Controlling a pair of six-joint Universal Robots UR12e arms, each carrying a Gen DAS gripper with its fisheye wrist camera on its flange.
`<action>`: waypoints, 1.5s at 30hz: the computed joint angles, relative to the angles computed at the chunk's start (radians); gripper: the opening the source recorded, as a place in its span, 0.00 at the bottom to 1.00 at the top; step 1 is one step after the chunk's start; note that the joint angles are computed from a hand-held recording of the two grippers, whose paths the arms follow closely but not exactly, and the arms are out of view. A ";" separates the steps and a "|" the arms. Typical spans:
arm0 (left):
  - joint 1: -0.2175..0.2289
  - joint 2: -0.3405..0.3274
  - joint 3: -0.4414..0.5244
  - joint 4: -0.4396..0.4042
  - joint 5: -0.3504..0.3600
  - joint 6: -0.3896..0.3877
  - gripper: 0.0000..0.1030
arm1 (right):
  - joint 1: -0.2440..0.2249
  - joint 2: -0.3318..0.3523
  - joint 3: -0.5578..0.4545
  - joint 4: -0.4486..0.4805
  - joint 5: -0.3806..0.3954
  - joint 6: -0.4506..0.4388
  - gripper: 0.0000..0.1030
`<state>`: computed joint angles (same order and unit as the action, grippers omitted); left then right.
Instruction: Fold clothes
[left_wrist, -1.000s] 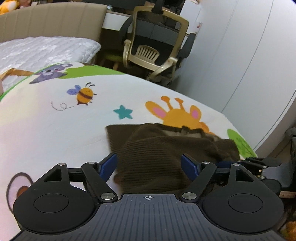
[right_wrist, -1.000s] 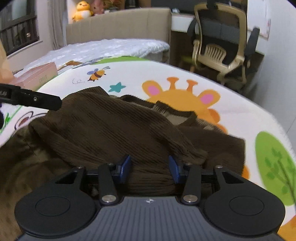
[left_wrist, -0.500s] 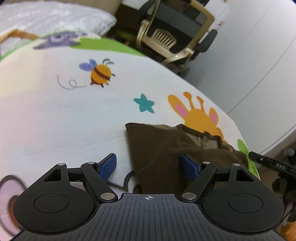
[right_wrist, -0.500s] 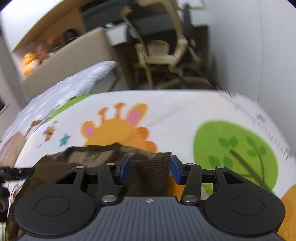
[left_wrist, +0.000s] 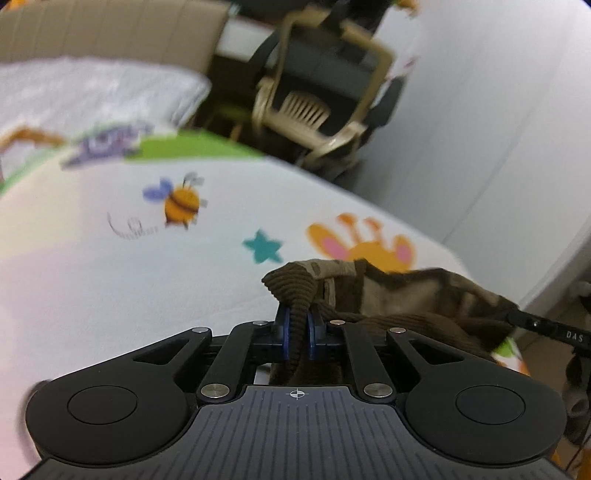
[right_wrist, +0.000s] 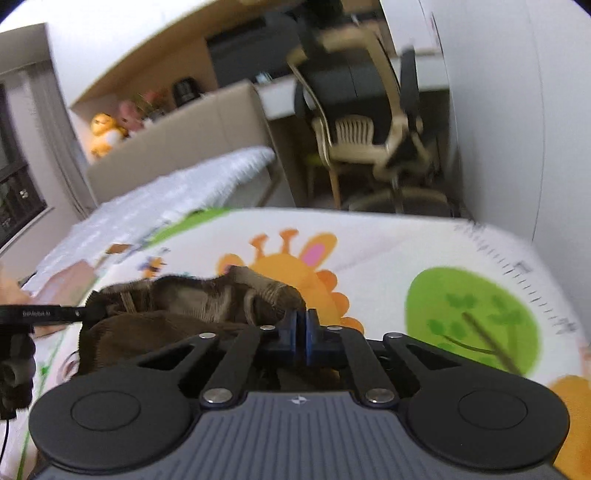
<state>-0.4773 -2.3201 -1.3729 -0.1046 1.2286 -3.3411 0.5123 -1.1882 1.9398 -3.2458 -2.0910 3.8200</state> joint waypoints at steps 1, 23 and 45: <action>0.004 0.026 -0.040 0.036 -0.015 0.011 0.09 | 0.021 -0.014 0.012 -0.004 -0.022 -0.010 0.00; 0.040 0.032 -0.077 -0.080 0.020 -0.083 0.33 | -0.112 0.111 -0.153 0.211 0.248 0.105 0.41; 0.032 -0.023 0.054 0.076 -0.052 -0.021 0.11 | -0.081 0.079 -0.147 -0.046 0.188 -0.165 0.12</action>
